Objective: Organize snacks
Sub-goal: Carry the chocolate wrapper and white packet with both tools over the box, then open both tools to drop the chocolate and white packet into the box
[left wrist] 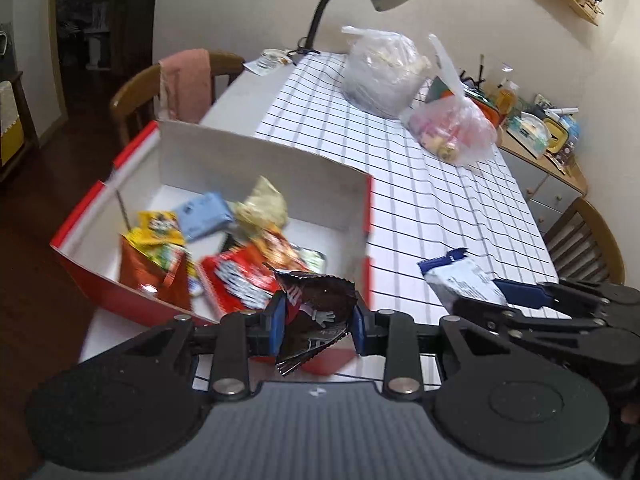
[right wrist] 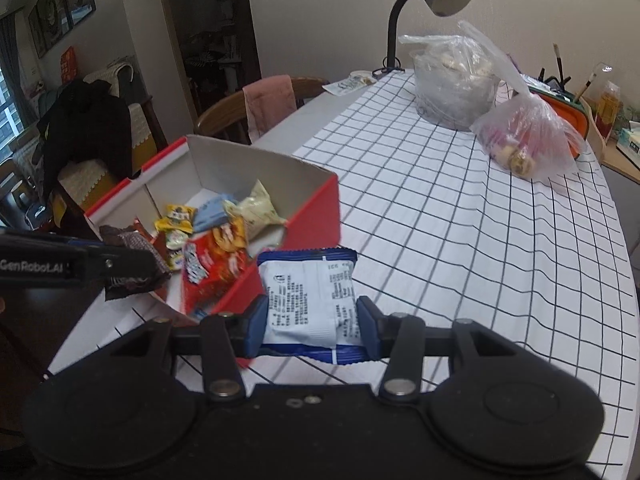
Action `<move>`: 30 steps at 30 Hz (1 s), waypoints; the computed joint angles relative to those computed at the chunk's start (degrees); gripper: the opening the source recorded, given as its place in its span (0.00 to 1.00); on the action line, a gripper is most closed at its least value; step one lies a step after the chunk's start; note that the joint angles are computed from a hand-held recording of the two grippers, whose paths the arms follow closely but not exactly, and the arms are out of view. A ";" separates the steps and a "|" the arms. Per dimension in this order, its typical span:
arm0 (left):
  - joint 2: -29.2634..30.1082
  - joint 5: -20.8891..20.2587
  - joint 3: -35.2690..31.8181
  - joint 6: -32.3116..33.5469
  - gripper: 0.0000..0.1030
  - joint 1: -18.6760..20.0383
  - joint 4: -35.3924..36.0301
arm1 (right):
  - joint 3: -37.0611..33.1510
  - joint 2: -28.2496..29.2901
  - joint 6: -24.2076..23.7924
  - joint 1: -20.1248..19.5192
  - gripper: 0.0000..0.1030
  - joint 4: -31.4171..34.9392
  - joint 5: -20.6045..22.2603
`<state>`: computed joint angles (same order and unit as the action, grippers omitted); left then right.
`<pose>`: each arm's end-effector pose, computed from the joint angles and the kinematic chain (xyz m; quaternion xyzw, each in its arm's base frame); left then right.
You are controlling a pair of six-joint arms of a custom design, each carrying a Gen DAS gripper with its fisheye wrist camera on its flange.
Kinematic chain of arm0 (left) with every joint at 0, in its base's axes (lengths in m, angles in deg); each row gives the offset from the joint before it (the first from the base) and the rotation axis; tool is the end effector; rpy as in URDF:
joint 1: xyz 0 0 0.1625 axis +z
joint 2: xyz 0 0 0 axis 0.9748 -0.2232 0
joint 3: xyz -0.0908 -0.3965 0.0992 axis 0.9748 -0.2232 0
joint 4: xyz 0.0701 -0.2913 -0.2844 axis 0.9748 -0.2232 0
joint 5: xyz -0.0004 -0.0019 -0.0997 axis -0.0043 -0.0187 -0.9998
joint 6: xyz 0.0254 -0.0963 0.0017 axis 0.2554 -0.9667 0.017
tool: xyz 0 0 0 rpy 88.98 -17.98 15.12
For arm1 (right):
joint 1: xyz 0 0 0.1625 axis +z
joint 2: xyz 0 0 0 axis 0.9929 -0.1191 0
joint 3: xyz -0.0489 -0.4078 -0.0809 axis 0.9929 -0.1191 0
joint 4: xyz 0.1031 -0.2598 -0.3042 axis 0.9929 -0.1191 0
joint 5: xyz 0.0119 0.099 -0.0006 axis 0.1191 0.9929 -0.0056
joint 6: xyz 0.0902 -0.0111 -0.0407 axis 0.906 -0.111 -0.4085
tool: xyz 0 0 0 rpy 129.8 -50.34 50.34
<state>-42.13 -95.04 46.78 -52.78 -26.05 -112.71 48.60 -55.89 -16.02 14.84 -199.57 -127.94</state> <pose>-0.2028 -0.5964 0.1856 -0.0445 0.8680 -0.3991 0.2921 0.2077 -0.6902 0.1462 0.4293 -0.8647 0.1789 0.1900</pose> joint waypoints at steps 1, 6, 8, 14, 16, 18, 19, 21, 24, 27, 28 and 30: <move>-0.73 -0.05 0.27 0.78 0.31 0.38 -0.11 | 0.21 0.37 0.45 0.50 0.44 -0.86 -0.25; -3.84 0.32 1.24 4.88 0.31 2.19 -0.72 | 0.46 2.64 2.06 2.79 0.44 -3.94 -1.38; -4.81 0.08 0.98 6.08 0.31 3.14 -0.08 | 0.17 3.85 2.72 3.55 0.44 -4.94 -2.16; -6.75 0.10 0.36 9.56 0.31 6.08 1.16 | -1.32 7.83 4.05 5.41 0.44 -7.22 -4.40; -7.05 -0.31 -0.28 10.51 0.31 7.20 1.90 | -2.21 9.30 4.53 5.80 0.44 -7.43 -5.22; -7.10 -0.44 -0.97 11.47 0.31 8.30 2.60 | -3.40 10.88 4.87 6.07 0.44 -7.46 -6.00; -7.01 -0.49 -1.41 12.00 0.31 8.84 2.99 | -3.88 11.68 5.02 6.27 0.44 -7.62 -6.62; -6.79 -0.51 -2.23 12.85 0.31 9.85 4.08 | -4.99 13.21 5.02 6.54 0.44 -7.83 -7.81; -5.99 -0.93 -3.74 13.79 0.31 11.36 5.43 | -6.41 15.25 4.71 6.83 0.44 -8.12 -9.06; -5.51 -1.85 -4.74 13.58 0.31 12.67 7.04 | -7.43 16.96 3.65 7.02 0.44 -8.53 -10.42; -5.30 -2.08 -5.00 13.60 0.31 12.98 7.46 | -7.90 17.51 3.62 7.10 0.44 -8.33 -10.80; -4.85 -2.34 -5.53 13.55 0.31 13.55 8.35 | -8.44 18.19 3.54 7.17 0.44 -8.07 -11.25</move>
<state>-46.98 -97.38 41.25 -39.23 -12.50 -104.36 40.16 -37.71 -12.48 22.01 -207.63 -139.19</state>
